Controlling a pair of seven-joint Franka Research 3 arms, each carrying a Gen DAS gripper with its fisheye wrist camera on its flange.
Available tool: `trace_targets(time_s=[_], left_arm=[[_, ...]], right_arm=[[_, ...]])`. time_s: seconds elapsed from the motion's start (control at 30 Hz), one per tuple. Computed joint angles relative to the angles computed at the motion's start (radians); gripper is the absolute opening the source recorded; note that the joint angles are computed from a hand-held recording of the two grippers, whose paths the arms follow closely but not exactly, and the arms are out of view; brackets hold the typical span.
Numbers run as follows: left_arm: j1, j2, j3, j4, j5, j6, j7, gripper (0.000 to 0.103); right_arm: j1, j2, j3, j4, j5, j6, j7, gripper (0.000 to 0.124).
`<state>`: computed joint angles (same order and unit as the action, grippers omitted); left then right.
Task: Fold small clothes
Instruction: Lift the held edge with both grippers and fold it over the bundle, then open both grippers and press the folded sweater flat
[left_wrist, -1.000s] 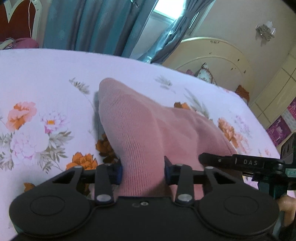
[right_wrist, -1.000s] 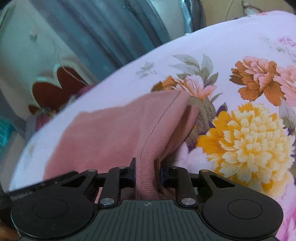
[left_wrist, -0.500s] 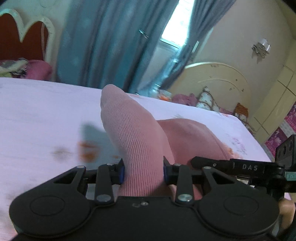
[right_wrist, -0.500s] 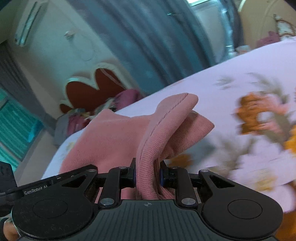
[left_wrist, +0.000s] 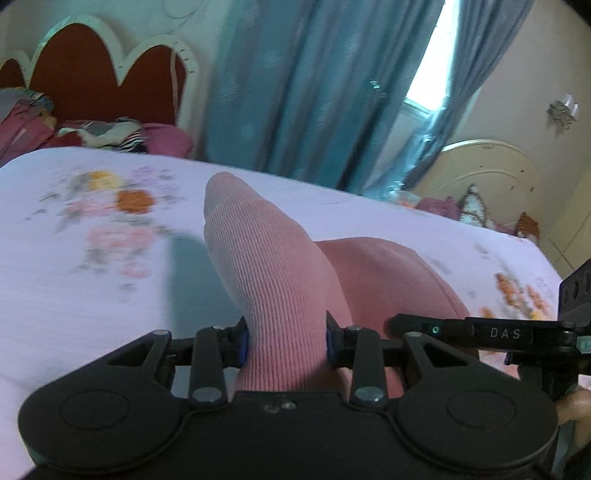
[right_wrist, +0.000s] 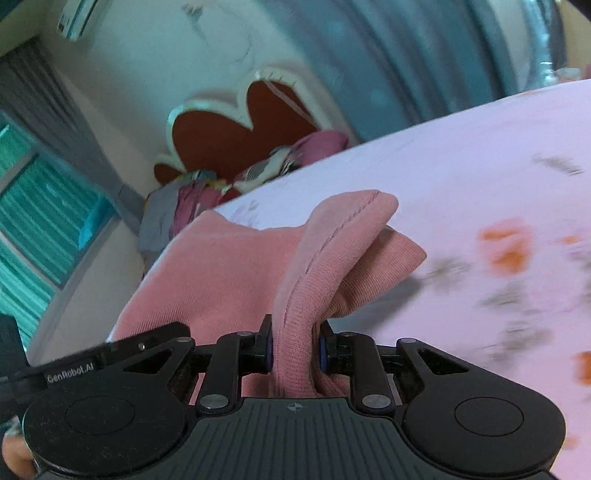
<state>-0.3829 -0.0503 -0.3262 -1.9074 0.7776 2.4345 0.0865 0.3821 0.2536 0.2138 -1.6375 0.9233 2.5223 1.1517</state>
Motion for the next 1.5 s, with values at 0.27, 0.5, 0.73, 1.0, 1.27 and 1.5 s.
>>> trace_targets(time_s=[0.27,0.5,0.73,1.0,1.27,1.5], left_arm=[[0.057,-0.068,-0.001,-0.183,0.038,0.069,-0.024,0.064],[0.058,-0.106,-0.008,-0.208,0.07,0.036,0.003,0.069],[0.059,-0.144,-0.059,-0.168,0.244,-0.092,-0.052,0.056],[0.059,0.028,0.013,-0.047,0.152,-0.032,0.01,0.044],[0.029,0.026,0.028,-0.044,0.158,-0.073,-0.037,0.045],[-0.005,-0.1,-0.038,-0.135,0.142,-0.129,-0.04,0.046]], right_arm=[[0.059,0.115,-0.021,0.068,-0.228,0.068,0.208,0.022],[0.099,0.07,-0.046,-0.011,-0.396,0.158,0.343,0.035],[0.135,0.06,-0.071,0.002,-0.578,0.281,0.456,0.035],[0.244,0.272,-0.146,0.281,-0.804,0.148,0.551,0.034],[0.227,0.243,-0.142,0.223,-0.84,0.181,0.612,0.034],[0.146,-0.04,-0.029,-0.124,-0.703,0.302,0.396,0.034]])
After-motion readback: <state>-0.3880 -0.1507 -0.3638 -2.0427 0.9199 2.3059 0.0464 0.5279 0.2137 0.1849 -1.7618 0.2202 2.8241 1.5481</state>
